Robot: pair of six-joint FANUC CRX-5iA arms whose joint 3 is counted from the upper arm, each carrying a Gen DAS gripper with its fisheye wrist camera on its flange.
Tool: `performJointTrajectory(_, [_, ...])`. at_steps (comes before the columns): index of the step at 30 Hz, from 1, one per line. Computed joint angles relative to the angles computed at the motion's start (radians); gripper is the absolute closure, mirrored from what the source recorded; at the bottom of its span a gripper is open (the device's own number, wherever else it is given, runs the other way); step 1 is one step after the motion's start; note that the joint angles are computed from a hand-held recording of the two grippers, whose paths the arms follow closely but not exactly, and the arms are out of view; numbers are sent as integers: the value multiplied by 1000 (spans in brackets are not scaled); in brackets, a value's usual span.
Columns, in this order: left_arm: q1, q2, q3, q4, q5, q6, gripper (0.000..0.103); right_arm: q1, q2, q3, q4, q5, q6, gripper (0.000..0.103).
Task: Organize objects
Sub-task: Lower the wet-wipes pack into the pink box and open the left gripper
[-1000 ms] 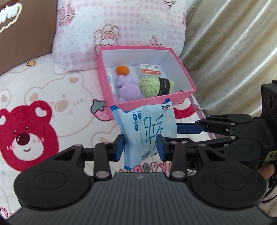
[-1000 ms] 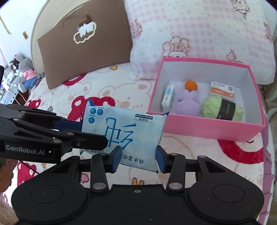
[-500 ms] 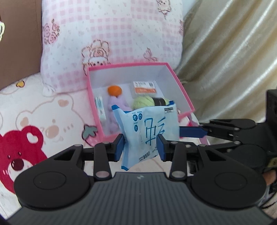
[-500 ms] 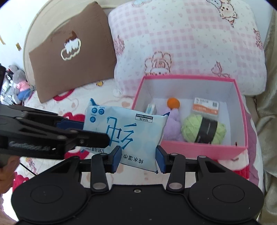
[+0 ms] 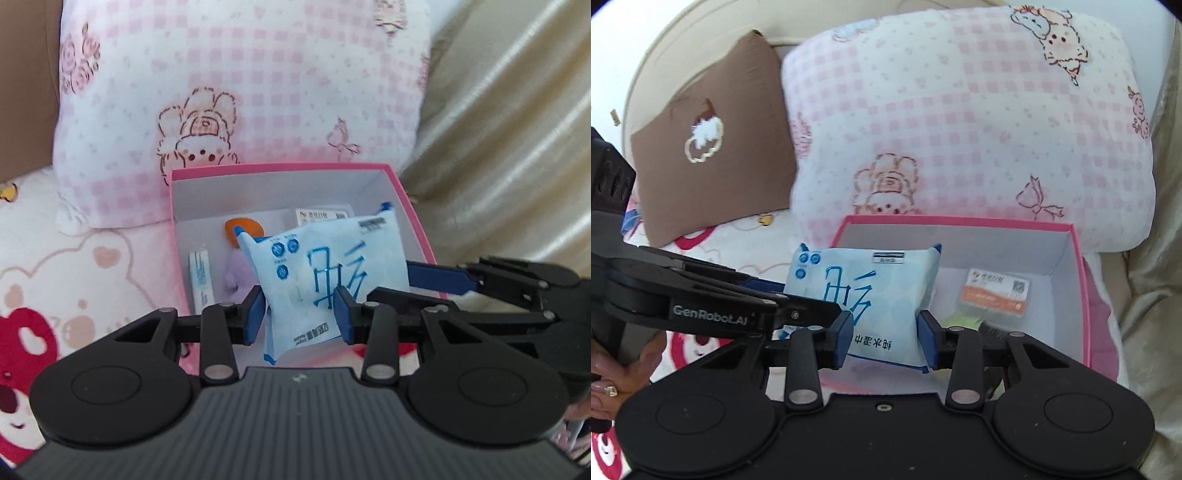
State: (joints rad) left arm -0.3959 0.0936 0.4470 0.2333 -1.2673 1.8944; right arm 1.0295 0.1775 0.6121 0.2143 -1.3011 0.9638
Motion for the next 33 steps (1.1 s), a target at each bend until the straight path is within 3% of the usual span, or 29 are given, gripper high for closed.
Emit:
performJointTrajectory(6, [23,55,-23,32,70,32,64,-54,63,39,-30,-11,49,59])
performJointTrajectory(12, [15,115,40,-53,53,0,65,-104,120,53,-73,24,80,67])
performJointTrajectory(19, [31,193,104,-35,21,45,66,-141,233,176,-80,-41,157,68])
performJointTrajectory(24, [12,241,152,-54,18,52,65,-165,237,167,-93,-39,130,68])
performJointTrajectory(33, [0,259,132,-75,58,95,64,-163,257,162,-60,-49,109,68])
